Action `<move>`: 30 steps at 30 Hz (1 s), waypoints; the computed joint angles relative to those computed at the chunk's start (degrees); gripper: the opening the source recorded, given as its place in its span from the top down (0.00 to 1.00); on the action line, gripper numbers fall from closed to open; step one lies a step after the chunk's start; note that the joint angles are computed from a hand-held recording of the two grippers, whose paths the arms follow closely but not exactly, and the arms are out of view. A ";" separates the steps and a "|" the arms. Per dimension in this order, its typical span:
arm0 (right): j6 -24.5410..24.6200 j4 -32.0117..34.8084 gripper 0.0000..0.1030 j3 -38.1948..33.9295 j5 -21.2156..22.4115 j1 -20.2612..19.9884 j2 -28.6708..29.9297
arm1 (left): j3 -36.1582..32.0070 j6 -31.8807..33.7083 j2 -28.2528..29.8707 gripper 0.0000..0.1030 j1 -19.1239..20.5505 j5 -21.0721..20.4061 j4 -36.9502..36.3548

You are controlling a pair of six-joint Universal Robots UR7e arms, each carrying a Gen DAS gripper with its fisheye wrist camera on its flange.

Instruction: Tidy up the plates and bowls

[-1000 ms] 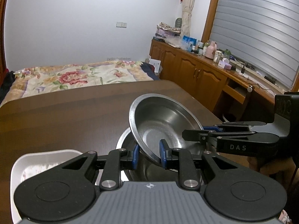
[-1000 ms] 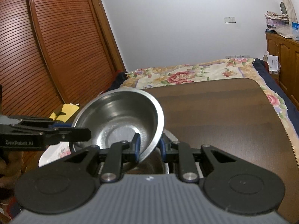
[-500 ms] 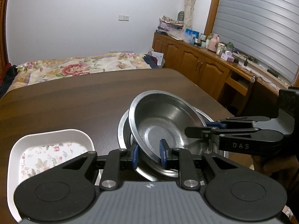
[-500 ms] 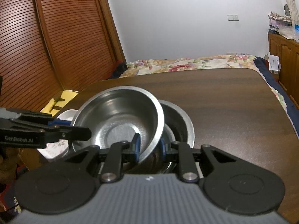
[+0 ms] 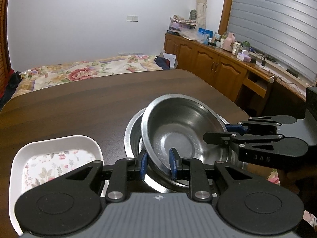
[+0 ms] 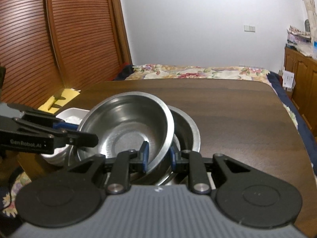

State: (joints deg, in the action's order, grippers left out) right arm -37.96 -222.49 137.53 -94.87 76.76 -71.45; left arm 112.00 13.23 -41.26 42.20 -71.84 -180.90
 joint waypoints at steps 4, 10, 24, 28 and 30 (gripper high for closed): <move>-2.35 -1.21 0.77 -0.15 -1.55 0.74 0.67 | 0.33 -0.17 0.02 0.75 0.33 -0.07 -1.02; -4.63 -2.33 0.77 -0.64 -3.37 1.44 0.96 | 0.67 -0.81 0.12 0.75 0.49 -0.37 -2.50; -1.30 -7.90 0.77 0.97 1.99 -0.94 0.80 | 2.12 -0.10 1.69 0.36 0.06 1.59 -13.36; -0.83 -12.16 0.55 1.13 4.05 -2.04 2.23 | 2.16 -0.36 3.66 0.22 -0.03 2.99 -16.70; -0.84 -14.45 0.42 0.98 4.90 -2.67 3.38 | 2.43 -0.63 4.30 0.18 0.09 3.16 -17.98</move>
State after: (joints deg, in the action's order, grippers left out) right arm -38.80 -236.94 138.51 -89.96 74.09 -68.07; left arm 114.43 12.60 -36.96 42.30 -68.67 -198.89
